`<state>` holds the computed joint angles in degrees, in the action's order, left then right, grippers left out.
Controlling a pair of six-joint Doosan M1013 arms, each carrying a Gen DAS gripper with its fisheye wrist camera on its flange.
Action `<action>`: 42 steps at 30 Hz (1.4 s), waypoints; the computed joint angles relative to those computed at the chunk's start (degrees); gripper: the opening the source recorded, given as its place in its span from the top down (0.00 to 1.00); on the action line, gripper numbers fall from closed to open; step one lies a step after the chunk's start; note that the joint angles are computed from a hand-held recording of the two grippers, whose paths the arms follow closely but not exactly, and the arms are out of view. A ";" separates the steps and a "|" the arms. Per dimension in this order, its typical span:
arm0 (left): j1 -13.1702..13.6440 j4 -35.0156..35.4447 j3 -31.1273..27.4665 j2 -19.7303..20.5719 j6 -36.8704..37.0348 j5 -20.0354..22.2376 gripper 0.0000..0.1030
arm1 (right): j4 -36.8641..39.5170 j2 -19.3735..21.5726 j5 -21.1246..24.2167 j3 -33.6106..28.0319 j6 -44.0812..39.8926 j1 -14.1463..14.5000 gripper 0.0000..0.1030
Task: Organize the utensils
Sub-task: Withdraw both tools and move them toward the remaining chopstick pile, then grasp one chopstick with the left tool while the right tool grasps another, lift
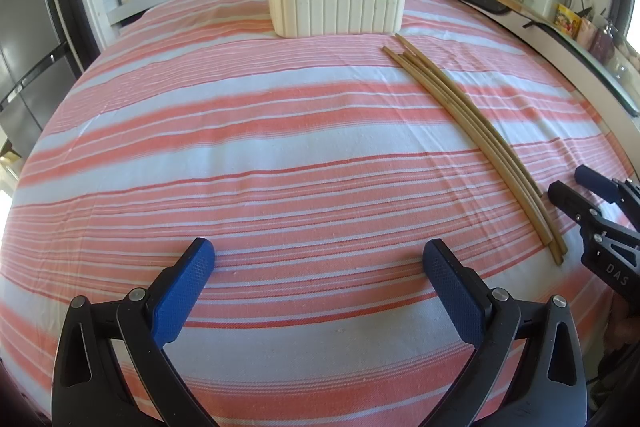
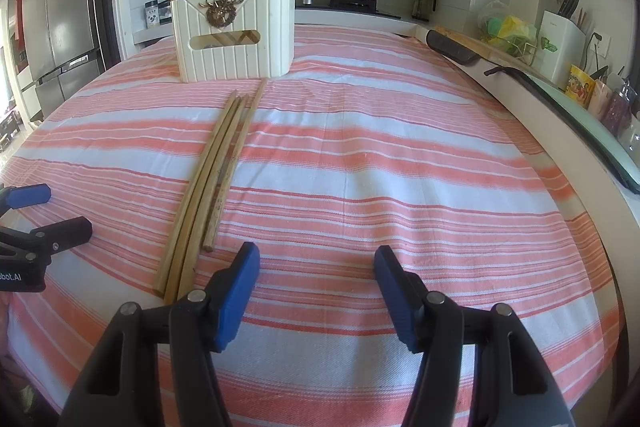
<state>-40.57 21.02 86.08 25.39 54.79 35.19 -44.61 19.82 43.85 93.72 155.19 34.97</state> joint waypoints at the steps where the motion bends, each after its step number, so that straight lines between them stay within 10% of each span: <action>1: 0.00 0.00 0.00 0.00 0.00 0.00 0.00 | -0.04 0.00 0.03 0.02 0.05 0.01 0.41; 15: 0.19 -1.27 -0.98 0.29 0.16 1.71 0.01 | -0.40 0.04 0.25 0.01 0.24 0.09 0.41; 21: 1.76 -16.19 -5.96 2.09 7.39 -0.23 0.01 | -0.50 0.09 0.46 -0.09 0.24 0.13 0.41; 30: -1.43 -6.43 -17.72 9.99 5.86 7.71 0.02 | -0.21 0.02 0.19 -0.05 0.13 0.00 0.41; 42: 0.10 -3.15 -15.13 8.79 1.75 8.95 0.01 | -0.92 0.10 -0.14 0.09 0.82 0.05 0.41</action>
<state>-40.47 17.87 70.95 34.18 56.54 44.14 -45.53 19.92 43.71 93.80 156.00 35.02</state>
